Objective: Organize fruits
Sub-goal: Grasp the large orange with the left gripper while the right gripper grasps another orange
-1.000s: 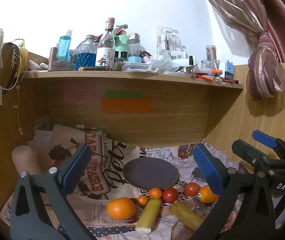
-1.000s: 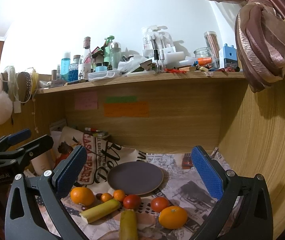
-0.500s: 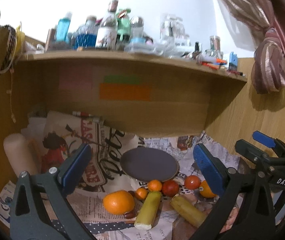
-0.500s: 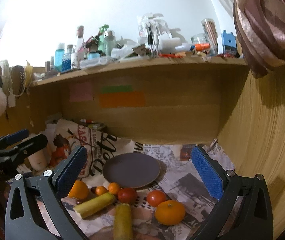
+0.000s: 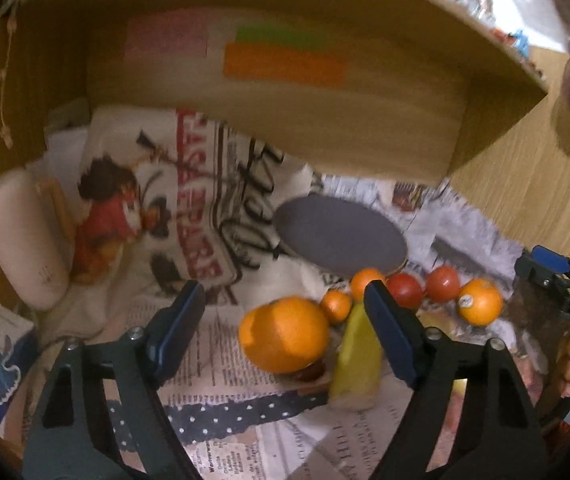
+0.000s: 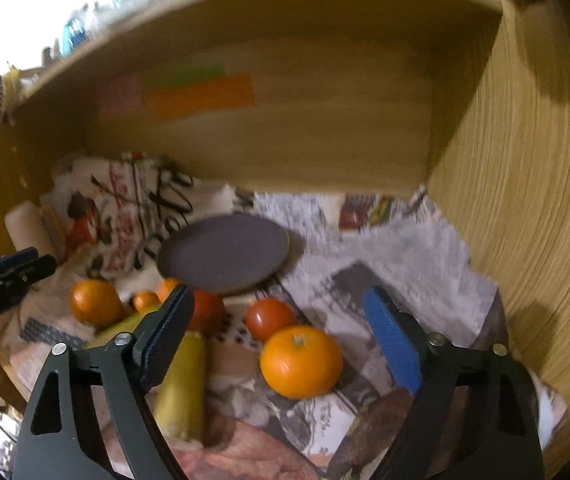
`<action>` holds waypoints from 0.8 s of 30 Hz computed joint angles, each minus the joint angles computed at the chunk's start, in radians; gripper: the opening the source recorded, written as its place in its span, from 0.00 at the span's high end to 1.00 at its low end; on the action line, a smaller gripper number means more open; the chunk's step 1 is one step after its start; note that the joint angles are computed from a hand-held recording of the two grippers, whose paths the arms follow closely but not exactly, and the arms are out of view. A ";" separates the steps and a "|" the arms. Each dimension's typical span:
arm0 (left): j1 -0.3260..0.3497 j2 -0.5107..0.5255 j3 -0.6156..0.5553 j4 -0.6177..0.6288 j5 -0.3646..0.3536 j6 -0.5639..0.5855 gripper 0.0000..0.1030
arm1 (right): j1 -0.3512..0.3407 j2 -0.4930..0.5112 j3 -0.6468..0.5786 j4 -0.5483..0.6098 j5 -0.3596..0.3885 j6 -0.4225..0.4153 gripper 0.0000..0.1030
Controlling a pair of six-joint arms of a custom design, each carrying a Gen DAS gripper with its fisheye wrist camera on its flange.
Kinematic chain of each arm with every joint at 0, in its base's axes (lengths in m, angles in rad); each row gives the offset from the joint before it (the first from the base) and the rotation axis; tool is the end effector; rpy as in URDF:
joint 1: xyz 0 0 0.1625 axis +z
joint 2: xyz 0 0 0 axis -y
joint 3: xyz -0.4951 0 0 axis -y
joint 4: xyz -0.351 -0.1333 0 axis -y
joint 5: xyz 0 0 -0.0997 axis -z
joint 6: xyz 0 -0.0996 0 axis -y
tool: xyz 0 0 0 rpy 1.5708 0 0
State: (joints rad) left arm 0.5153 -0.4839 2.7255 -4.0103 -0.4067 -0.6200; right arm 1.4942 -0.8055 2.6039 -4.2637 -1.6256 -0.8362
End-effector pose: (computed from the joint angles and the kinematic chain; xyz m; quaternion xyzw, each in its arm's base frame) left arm -0.1725 -0.3560 0.0989 0.1266 0.8234 -0.4618 0.3047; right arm 0.0966 -0.4123 0.1931 0.3231 -0.8415 0.3772 0.2127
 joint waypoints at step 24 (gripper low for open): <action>0.286 -0.079 -0.163 0.160 -0.333 0.125 0.31 | -0.029 -0.023 -0.148 0.443 -0.194 0.085 0.33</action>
State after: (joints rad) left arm 0.8012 -0.5626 2.5630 -3.8506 -0.7392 -0.4946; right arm 1.4655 -0.8280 2.4564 -3.8210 -1.8198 -0.7516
